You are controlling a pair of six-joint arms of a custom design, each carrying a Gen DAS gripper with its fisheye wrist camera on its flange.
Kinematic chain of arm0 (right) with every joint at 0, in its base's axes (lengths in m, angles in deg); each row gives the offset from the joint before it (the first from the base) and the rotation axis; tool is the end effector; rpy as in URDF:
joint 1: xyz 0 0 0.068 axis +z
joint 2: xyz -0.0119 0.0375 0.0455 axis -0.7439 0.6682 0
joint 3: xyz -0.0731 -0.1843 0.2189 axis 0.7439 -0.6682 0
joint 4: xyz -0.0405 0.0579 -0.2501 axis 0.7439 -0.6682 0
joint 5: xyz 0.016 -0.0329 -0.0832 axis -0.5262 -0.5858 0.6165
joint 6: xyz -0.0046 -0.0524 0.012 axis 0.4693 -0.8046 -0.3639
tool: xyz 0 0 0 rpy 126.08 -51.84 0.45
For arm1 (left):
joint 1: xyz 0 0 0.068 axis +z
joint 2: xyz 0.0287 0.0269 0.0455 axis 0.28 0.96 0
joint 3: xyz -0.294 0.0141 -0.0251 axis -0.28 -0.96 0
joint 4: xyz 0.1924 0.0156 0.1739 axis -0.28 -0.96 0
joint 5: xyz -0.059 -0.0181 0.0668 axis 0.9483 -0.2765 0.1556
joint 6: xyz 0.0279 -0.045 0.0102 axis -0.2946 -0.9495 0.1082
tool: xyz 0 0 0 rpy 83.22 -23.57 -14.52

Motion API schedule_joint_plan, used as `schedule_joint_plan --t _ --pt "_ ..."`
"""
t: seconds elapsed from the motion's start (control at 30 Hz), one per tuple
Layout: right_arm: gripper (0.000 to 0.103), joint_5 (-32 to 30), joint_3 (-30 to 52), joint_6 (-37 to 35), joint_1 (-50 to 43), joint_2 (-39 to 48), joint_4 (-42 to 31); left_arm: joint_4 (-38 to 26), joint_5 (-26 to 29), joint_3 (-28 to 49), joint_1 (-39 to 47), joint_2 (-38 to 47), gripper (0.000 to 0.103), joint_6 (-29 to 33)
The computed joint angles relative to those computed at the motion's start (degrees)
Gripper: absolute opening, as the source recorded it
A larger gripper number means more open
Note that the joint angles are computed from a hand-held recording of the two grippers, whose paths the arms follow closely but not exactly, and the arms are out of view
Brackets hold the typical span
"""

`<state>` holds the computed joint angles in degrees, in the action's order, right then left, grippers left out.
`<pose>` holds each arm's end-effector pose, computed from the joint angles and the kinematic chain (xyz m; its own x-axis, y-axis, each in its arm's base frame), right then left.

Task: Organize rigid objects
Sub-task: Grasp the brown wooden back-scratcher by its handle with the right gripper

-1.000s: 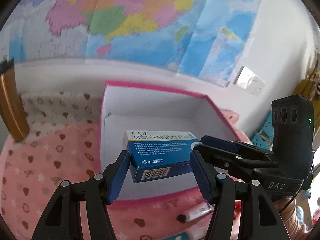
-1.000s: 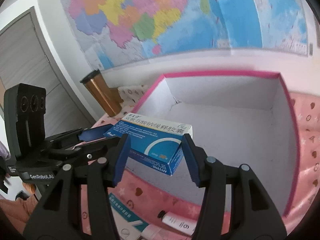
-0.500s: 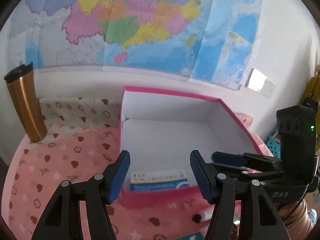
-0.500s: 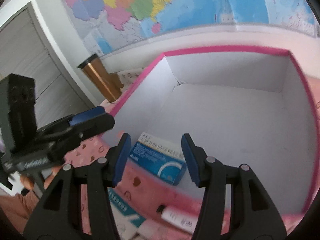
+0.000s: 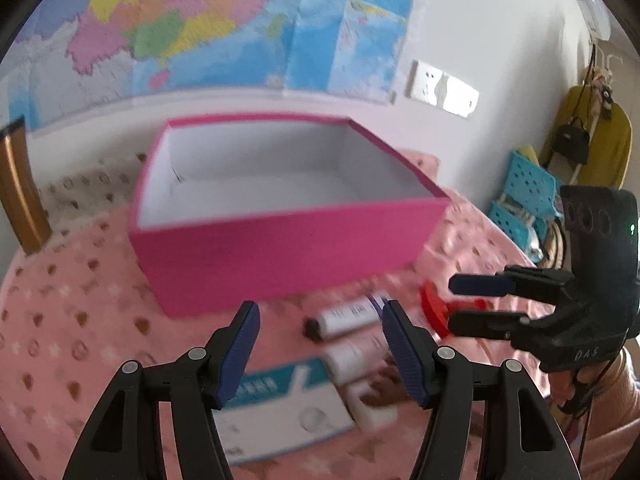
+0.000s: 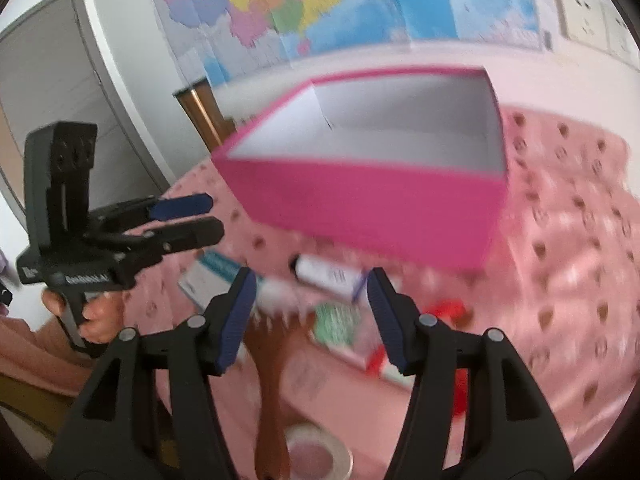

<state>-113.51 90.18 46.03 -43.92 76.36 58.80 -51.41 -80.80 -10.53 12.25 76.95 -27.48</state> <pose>0.3159 0.0508 0.0274 -0.3952 -0.3899 -0.8317 -0.8684 0.4538 0.1999 0.1961 -0.0155 0.1438 -0.6485 -0.1757 -0.7406 -0.0355 0.9789 -0.2012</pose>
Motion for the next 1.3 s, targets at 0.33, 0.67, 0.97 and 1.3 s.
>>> schedule_joint_plan --t 0.33,0.67,0.97,1.3 --pt "0.059 6.2 -2.6 -7.5 2.9 3.4 0.8 2.5 -2.3 -3.2 -5.0 2.5 0.065 -5.1" --pt "0.054 11.5 -3.3 -4.1 7.4 5.2 9.3 1.8 -2.2 -5.4 -3.8 0.5 0.065 -7.0" --pt "0.025 7.4 0.1 -2.0 4.8 4.9 2.9 1.8 -1.8 -6.0 -4.6 -0.2 0.065 -7.2" --pt "0.014 -1.5 2.1 0.8 0.7 3.1 -3.5 3.0 1.3 -4.8 -8.0 1.4 0.065 -6.7"
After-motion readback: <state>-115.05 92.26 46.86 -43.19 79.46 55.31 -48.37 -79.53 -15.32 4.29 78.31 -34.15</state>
